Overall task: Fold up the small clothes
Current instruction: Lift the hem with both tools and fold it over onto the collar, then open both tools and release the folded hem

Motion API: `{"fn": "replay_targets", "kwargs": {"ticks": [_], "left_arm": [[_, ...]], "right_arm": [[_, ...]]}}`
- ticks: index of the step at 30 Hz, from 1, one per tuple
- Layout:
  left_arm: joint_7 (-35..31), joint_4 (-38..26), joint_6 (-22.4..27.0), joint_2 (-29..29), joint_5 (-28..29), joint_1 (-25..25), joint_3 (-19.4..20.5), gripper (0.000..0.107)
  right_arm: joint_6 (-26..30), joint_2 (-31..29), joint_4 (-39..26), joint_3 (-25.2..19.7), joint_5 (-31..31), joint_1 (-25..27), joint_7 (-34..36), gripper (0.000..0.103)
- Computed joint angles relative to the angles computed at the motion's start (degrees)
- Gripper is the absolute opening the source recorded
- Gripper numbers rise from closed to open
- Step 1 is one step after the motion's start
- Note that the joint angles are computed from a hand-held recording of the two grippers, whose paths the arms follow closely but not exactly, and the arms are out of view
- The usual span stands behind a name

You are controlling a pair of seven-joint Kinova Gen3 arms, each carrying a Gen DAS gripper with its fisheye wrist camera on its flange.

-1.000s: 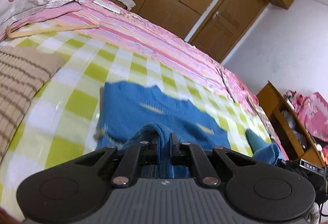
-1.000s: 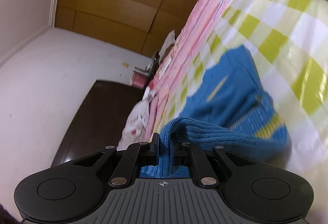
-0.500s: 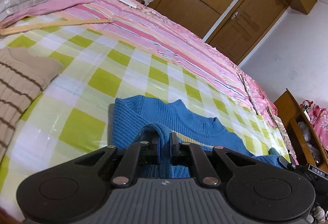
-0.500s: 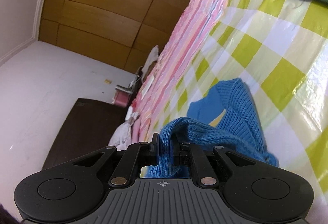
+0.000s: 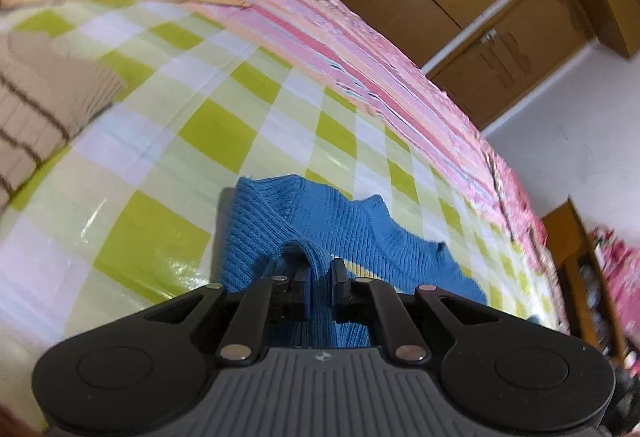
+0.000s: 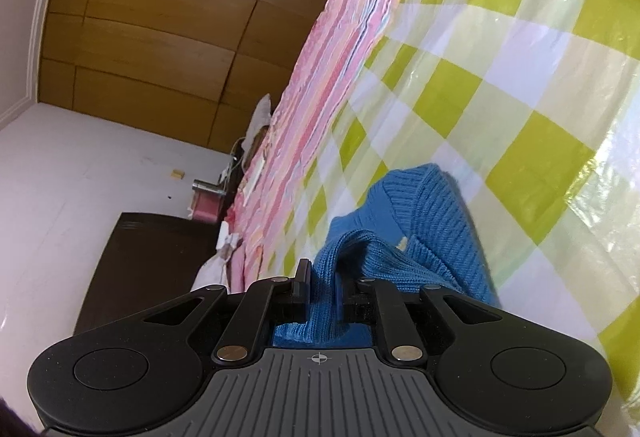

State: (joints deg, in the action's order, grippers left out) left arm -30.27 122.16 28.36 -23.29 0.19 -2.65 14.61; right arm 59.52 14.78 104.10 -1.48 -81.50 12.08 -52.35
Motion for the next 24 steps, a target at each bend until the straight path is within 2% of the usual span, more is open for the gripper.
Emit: {"fn": "replay_targets", "kwargs": {"ticks": [5,13,17,24], "left_arm": [[0.9,1.0,-2.4,-0.8,0.8,-0.7,-0.5,0.015],[3.3,4.0,-6.8,-3.3,4.1,-2.7,-1.9,0.018],[4.5,2.7,-3.2,-4.3,2.1,-6.6,1.2,0.018],[5.0,0.6,3.2,-5.4,-2.1,-7.8,6.0,0.018]], "right_arm": [[-0.2,0.0,-0.6,-0.2,0.0,-0.2,-0.2,0.029],[-0.6,0.2,-1.8,-0.4,0.5,-0.7,-1.0,0.032],[-1.3,-0.2,-1.2,-0.4,-0.4,-0.5,-0.7,0.037],[-4.1,-1.8,-0.9,0.0,1.8,-1.3,-0.2,0.039]]}}
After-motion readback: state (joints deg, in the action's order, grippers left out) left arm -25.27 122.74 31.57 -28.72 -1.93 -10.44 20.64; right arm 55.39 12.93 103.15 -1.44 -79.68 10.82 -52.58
